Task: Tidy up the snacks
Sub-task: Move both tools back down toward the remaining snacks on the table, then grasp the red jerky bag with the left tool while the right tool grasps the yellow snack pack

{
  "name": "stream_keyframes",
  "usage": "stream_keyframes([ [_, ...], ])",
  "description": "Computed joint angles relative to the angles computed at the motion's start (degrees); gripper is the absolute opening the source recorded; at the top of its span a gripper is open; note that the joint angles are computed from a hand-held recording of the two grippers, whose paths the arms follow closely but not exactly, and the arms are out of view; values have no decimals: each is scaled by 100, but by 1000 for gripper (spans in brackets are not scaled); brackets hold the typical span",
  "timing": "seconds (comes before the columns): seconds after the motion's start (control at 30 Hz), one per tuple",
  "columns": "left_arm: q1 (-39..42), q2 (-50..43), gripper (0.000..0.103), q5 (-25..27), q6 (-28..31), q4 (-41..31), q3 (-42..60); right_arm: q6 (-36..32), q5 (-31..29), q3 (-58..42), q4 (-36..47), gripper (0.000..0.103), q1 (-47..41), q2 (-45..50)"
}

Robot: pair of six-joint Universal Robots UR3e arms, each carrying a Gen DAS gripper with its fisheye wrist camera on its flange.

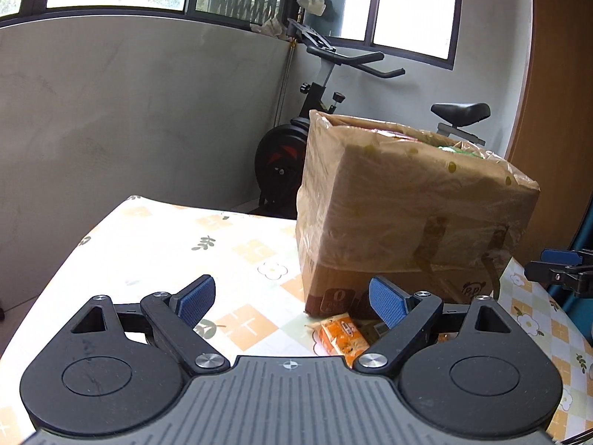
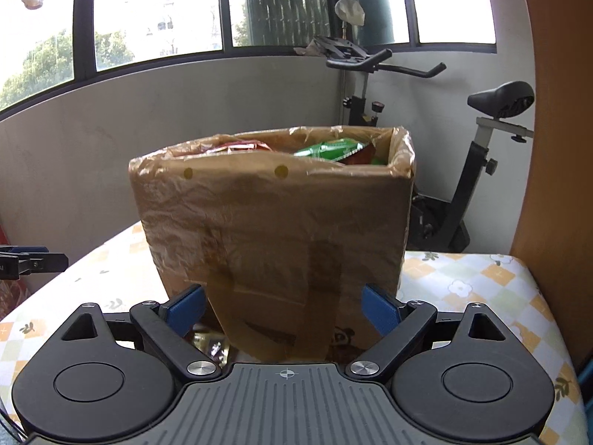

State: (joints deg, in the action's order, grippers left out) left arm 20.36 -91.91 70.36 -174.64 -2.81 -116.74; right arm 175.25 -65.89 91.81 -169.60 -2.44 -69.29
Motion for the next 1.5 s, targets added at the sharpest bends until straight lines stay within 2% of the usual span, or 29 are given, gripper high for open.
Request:
stream_keyframes([
  [0.17,-90,-34,92,231,100,278,-387,-96,-75,564,-266,86,-7,-11],
  [0.6,-106,-60,91,294,29,630,-1195,-274,-174,1414,-563,84,-4,72],
  [0.8,-239,-208,91,452,-170,784,-1354,-485,-140,1470,-350,79,124,157],
  [1.13,-391,-317,91,577,-325,966,-1667,-1862,-74,1488,39,79,323,209],
  [1.4,-495,-470,91,669,-343,917,-1555,-1943,-223,839,89,77,627,794],
  [1.5,-483,-457,91,678,-361,845,-1547,-1972,-12,731,131,66,599,882],
])
